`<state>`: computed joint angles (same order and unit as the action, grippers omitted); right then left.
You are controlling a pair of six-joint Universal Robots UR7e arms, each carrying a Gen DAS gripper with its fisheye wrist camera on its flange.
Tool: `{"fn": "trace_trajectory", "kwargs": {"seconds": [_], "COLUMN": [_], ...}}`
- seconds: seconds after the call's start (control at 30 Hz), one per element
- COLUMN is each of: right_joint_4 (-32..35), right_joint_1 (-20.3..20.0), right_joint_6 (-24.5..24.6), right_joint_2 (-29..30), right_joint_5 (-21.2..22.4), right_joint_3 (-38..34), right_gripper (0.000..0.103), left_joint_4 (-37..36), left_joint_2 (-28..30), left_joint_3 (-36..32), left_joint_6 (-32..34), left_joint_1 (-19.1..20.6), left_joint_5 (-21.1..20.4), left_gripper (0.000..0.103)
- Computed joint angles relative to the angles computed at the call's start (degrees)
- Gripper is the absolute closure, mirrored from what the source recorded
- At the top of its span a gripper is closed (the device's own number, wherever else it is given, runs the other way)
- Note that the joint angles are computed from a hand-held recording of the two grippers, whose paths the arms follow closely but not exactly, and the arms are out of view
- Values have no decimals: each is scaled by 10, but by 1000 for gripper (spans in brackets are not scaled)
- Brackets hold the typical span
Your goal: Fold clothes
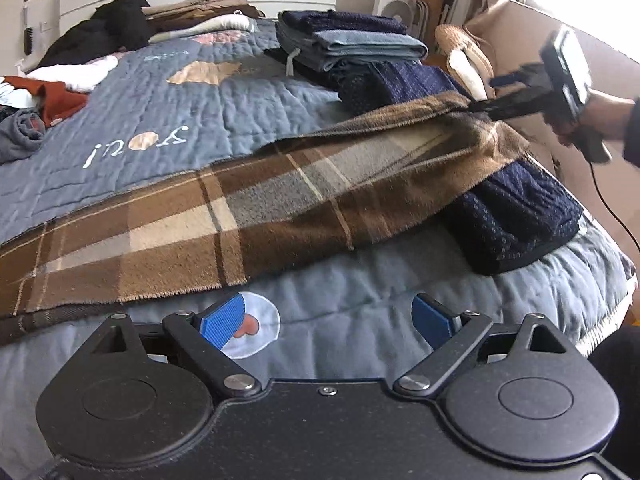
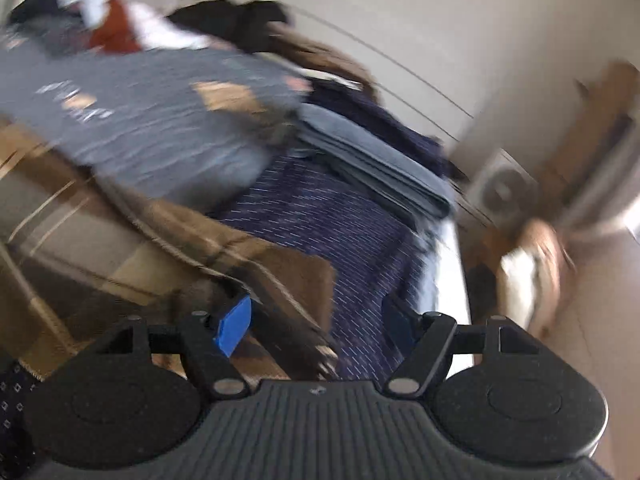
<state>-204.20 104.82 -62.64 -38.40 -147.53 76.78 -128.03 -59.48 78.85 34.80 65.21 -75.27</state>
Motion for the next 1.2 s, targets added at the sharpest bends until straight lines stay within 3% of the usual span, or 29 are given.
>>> {"fn": "trace_trajectory", "kwargs": {"seconds": [0.1, 0.17, 0.23, 0.3, 0.4, 0.53, 0.63, 0.73, 0.8, 0.87, 0.9, 1.0, 1.1, 1.2], "right_joint_4": [49, 72, 75, 77, 76, 62, 101, 176, 289, 401, 428, 411, 466, 411], "right_joint_1": [-5, -7, -11, -15, -17, -18, -19, -23, -24, -30, -31, -32, -34, -26], "right_joint_6": [-22, -43, -37, -27, -3, -36, -29, 22, 114, 218, 238, 201, 223, 179], "right_joint_2": [13, 18, 24, 30, 25, 32, 38, 39, 24, -8, -10, 16, 9, 7], "right_joint_5": [7, 1, -5, -12, 9, 24, 26, 32, 21, 51, 56, 17, 18, 3], "right_joint_3": [-23, -31, -46, -61, -65, -89, -131, -182, -199, -193, -202, -241, -235, -205], "right_gripper": [34, 40, 79, 94, 97, 97, 97, 97, 97, 97, 97, 97, 95, 88], "left_joint_4": [7, 9, 12, 15, 18, 21, 27, 33, 38, 42, 44, 50, 54, 59], "left_joint_2": [4, 5, 6, 8, 8, 8, 9, 11, 12, 14, 14, 16, 17, 17], "left_joint_3": [-6, -9, -12, -17, -20, -24, -29, -32, -34, -36, -37, -41, -45, -49], "left_joint_6": [-11, -16, -21, -25, -28, -33, -34, -38, -42, -44, -45, -49, -51, -55], "left_joint_1": [2, 3, 4, 5, 5, 6, 6, 7, 9, 10, 10, 11, 11, 11], "left_joint_5": [5, 10, 14, 15, 19, 12, 14, 17, 18, 20, 22, 26, 29, 26], "left_gripper": [13, 13, 13, 13, 13, 13, 13, 13, 13, 13, 13, 13, 13, 13]}}
